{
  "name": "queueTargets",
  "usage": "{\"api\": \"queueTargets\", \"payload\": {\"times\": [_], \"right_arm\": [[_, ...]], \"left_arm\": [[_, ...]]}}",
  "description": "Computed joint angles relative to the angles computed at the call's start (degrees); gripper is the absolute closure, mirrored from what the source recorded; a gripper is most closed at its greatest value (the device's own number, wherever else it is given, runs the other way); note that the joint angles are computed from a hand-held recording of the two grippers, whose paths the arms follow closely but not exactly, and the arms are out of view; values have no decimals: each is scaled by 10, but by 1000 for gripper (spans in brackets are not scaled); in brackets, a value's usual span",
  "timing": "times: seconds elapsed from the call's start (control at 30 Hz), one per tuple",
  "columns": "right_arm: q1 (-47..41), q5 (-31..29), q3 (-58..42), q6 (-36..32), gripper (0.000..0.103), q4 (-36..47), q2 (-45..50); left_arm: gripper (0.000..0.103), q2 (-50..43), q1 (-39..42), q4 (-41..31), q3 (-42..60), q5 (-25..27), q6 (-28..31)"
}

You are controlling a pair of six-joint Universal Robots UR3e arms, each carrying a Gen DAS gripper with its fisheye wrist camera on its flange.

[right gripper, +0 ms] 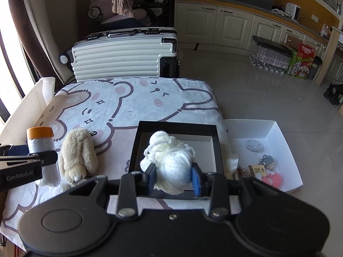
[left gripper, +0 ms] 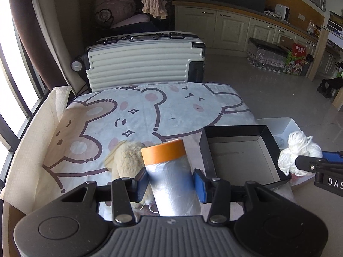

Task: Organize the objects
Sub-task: 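Lower the yarn ball into the black box with the right tool while the left tool lowers the roll in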

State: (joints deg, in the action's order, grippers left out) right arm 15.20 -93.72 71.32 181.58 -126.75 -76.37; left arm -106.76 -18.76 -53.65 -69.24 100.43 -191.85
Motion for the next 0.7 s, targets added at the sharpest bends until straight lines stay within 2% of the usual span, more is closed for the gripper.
{"api": "queueTargets", "payload": {"times": [0.43,0.7], "right_arm": [[-43,39,-18,-13,68,-6,36],[-58,43,-62,-11,68,12,81]], "left_arm": [[56,-140,-19,-50,178,-20,16],[56,-260,-28,-152,379,-36,19]]}}
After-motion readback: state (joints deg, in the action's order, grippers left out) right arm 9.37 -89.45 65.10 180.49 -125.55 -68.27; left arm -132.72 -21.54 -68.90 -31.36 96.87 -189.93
